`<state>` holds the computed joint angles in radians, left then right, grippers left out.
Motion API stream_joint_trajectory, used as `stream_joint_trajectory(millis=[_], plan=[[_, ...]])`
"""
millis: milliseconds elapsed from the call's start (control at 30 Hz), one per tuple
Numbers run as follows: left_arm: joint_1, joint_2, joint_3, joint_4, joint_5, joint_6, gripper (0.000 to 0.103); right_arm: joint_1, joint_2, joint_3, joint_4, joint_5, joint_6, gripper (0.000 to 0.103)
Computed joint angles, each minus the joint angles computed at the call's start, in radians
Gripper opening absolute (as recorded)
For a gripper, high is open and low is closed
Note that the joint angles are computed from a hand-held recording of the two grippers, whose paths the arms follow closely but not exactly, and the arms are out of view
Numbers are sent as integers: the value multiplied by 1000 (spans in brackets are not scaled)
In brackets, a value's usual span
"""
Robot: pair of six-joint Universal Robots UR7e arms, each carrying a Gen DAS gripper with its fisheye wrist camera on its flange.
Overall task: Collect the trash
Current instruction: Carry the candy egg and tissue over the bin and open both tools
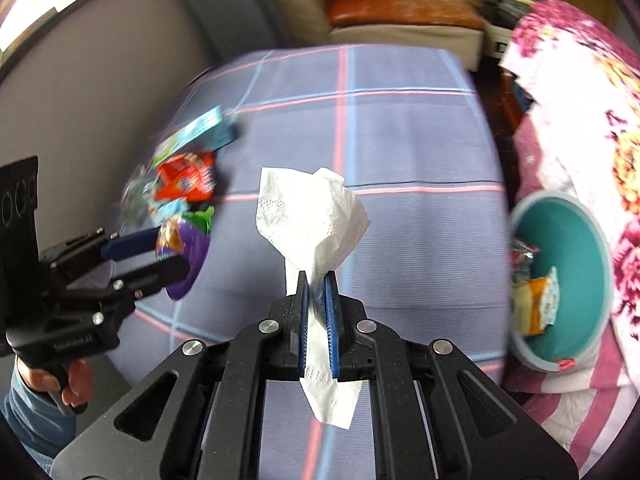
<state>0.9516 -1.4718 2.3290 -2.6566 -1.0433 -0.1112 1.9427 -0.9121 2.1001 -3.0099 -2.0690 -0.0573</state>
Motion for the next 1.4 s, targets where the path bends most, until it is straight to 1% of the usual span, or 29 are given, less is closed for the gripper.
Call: stream_joint_trajectory(millis=[200, 433, 567, 833, 1033, 1233, 1400], plan=[[-47, 150, -65, -34, -35, 2, 51, -84, -95, 76, -103, -5, -25, 8], [-95, 314, -145, -72, -69, -2, 51, -191, -219, 149, -168, -2, -57, 8], [-109, 386, -190, -82, -76, -7, 51, -230, -270, 173, -192, 3, -80, 8], [-136, 499, -273, -60, -93, -4, 51, -310, -354, 202, -215, 41, -106, 9], [-150, 578, -334, -42, -105, 21, 51, -356, -398, 206, -222, 60, -112, 10], [-145, 652, -393, -18, -124, 28, 51, -388, -417, 192, -206, 69, -124, 11], [-139, 691, -428, -3, -131, 35, 52, -407, -416, 176, -194, 80, -127, 11]])
